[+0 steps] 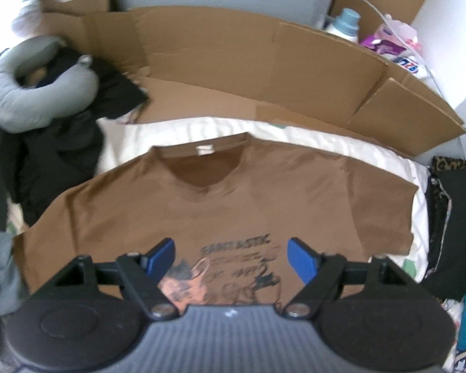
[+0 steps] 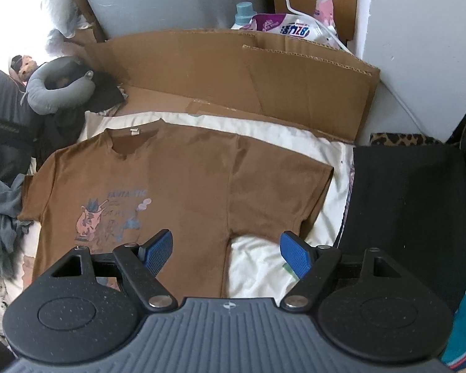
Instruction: Fold clothes
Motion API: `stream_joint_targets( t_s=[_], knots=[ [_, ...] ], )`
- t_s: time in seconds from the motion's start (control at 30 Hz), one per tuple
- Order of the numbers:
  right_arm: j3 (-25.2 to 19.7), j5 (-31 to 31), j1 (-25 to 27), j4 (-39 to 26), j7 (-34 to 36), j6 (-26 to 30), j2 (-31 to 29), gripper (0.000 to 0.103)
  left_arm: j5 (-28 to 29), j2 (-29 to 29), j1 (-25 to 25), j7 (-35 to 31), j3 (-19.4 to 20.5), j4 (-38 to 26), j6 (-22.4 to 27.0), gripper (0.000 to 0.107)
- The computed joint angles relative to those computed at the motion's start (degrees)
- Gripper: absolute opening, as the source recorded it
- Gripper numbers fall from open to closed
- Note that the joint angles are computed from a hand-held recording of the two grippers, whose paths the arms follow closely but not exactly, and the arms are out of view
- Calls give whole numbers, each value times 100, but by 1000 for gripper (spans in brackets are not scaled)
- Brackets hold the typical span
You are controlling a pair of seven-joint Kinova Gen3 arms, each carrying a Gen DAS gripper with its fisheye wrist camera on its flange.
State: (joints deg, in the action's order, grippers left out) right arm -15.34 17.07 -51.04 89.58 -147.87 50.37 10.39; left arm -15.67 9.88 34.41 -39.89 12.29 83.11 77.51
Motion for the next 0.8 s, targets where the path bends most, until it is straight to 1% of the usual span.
stream_joint_targets(
  t_s=[0.13, 0.27, 0.4, 0.5, 0.57, 0.63, 0.7, 0.8],
  knots=[
    [72, 33, 70, 201, -184, -339, -23, 81, -49, 429, 53, -176, -32, -471, -76, 81],
    [182, 490, -10, 90, -512, -205, 18, 81, -97, 931, 142, -457, -176, -1135, -64, 81],
    [200, 620, 71, 65, -591, -359, 14, 81, -68, 1412, 231, -705, -365, -1845, 11, 82],
    [208, 659, 120, 103, -546, -504, 72, 81, 18, 1715, 303, -775, -498, -2265, 27, 82],
    [219, 609, 160, 98, -442, -539, 143, 81, 58, 1859, 351, -811, -571, -2397, -43, 82],
    [263, 623, 158, 159, -454, -606, 174, 81, 113, 1937, 406, -804, -615, -2365, -204, 82],
    [330, 716, 135, 321, -622, -788, 169, 81, 142, 1986, 474, -783, -645, -2271, -374, 82],
    [457, 993, 82, 646, -1082, -1143, 171, 81, 170, 1982, 579, -774, -635, -1927, -741, 82]
  ],
)
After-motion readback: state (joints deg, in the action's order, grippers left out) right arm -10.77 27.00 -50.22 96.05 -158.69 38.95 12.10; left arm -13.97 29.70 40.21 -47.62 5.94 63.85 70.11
